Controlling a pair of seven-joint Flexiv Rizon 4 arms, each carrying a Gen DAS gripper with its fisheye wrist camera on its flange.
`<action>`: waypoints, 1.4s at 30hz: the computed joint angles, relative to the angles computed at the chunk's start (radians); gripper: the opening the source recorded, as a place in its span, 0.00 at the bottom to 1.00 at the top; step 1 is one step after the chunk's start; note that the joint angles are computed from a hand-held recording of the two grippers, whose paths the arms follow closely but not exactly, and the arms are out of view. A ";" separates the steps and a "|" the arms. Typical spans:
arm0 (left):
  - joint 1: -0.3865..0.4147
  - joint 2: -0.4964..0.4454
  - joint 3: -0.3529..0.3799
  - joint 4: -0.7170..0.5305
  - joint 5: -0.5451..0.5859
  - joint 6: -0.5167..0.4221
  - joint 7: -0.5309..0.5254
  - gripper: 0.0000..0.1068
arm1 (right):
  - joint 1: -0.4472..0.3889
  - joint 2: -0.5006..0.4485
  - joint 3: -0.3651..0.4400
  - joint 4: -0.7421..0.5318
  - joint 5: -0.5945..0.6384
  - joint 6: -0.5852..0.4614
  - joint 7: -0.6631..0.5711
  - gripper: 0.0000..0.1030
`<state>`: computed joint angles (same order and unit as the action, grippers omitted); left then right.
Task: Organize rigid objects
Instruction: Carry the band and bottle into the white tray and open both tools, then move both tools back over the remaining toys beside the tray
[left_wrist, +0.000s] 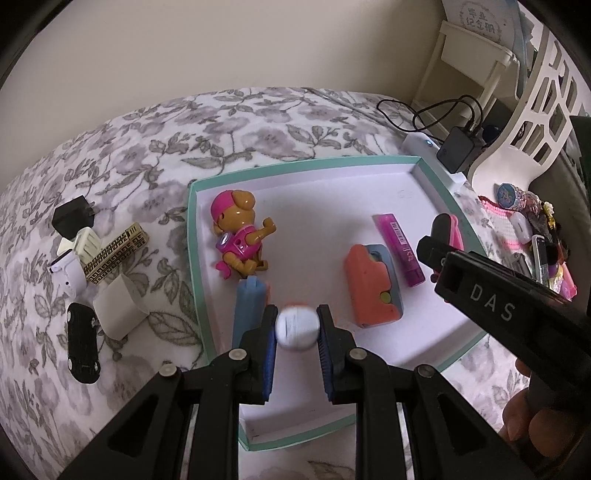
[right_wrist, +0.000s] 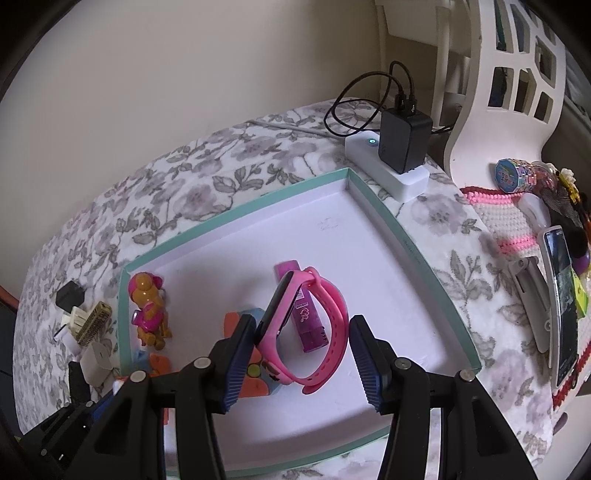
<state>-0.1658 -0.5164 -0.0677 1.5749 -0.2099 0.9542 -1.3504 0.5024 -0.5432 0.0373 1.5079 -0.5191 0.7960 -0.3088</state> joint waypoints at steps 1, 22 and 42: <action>0.001 0.001 0.000 0.000 0.000 0.001 0.000 0.20 | -0.001 -0.001 0.001 -0.002 0.002 -0.001 -0.003 0.55; 0.006 0.002 0.075 -0.023 0.059 0.023 -0.214 0.48 | 0.006 -0.012 -0.008 -0.011 -0.014 -0.020 -0.023 0.71; 0.037 -0.003 0.148 -0.060 0.226 -0.004 -0.480 0.91 | 0.026 -0.027 -0.023 -0.014 -0.083 0.055 -0.053 1.00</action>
